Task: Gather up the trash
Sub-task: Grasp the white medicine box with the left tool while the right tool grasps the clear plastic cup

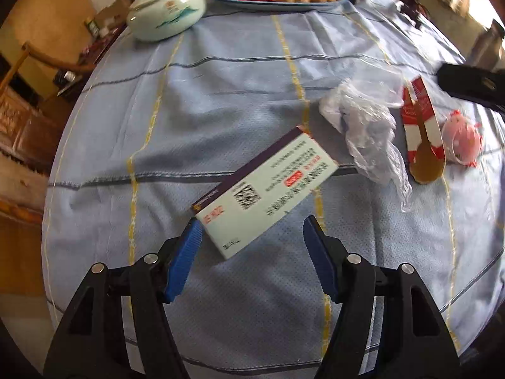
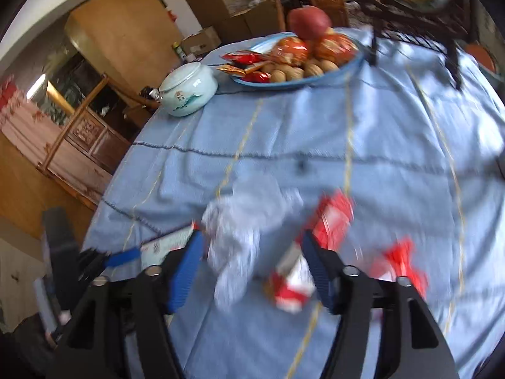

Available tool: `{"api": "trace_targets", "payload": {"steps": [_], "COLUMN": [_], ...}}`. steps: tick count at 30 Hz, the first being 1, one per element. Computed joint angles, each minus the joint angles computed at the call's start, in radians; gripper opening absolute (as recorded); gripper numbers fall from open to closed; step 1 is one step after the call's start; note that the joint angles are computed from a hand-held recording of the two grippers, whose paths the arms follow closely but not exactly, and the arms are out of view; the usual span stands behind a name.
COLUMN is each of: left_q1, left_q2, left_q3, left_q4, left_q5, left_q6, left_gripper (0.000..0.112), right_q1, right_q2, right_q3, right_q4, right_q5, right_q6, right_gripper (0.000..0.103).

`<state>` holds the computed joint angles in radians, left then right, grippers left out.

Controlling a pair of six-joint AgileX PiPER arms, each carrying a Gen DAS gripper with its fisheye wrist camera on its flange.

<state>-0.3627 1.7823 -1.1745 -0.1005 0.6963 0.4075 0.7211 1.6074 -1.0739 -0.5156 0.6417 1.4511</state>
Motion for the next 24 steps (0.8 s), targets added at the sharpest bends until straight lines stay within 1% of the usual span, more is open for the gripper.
{"api": "trace_targets", "payload": {"steps": [1,4,10,13,14,15,16,19,22,24], "left_q1": [0.012,0.051,0.117,0.136,0.138,0.137,0.135,0.117,0.084,0.059], "left_q2": [-0.004,-0.013,-0.024,-0.021,-0.02,-0.017,-0.015,0.001,0.023,0.041], "left_q3": [-0.001,-0.01,-0.023,-0.029,-0.028,-0.029,-0.029,-0.041,-0.063,-0.079], "left_q4": [-0.004,-0.002,0.057,0.059,0.061,0.063,0.063,0.053,0.036,0.021], "left_q5": [0.007,0.035,0.068,0.076,0.076,0.074,0.073,0.071,0.063,0.059], "left_q6": [-0.003,-0.015,-0.071,-0.075,-0.075,-0.072,-0.068,-0.039,0.002,0.033], "left_gripper": [0.066,0.066,0.066,0.066,0.066,0.066,0.066,0.066,0.066,0.066], "right_q1": [-0.027,-0.078,-0.116,-0.127,-0.131,-0.133,-0.134,-0.11,-0.079,-0.044], "right_q2": [0.033,0.095,0.152,0.186,0.196,0.208,0.213,0.163,0.069,-0.005], "right_q3": [-0.031,-0.078,-0.087,-0.107,-0.114,-0.127,-0.137,-0.097,-0.02,0.038], "right_q4": [0.03,0.099,0.143,0.153,0.154,0.167,0.179,0.109,0.035,-0.035], "right_q5": [-0.004,-0.026,-0.096,-0.103,-0.105,-0.093,-0.075,-0.077,-0.096,-0.08], "right_q6": [-0.056,-0.152,-0.206,-0.222,-0.228,-0.25,-0.265,-0.182,-0.071,0.04], "right_gripper": [0.07,0.07,0.07,0.069,0.061,0.049,0.048,0.048,0.048,0.048]}}
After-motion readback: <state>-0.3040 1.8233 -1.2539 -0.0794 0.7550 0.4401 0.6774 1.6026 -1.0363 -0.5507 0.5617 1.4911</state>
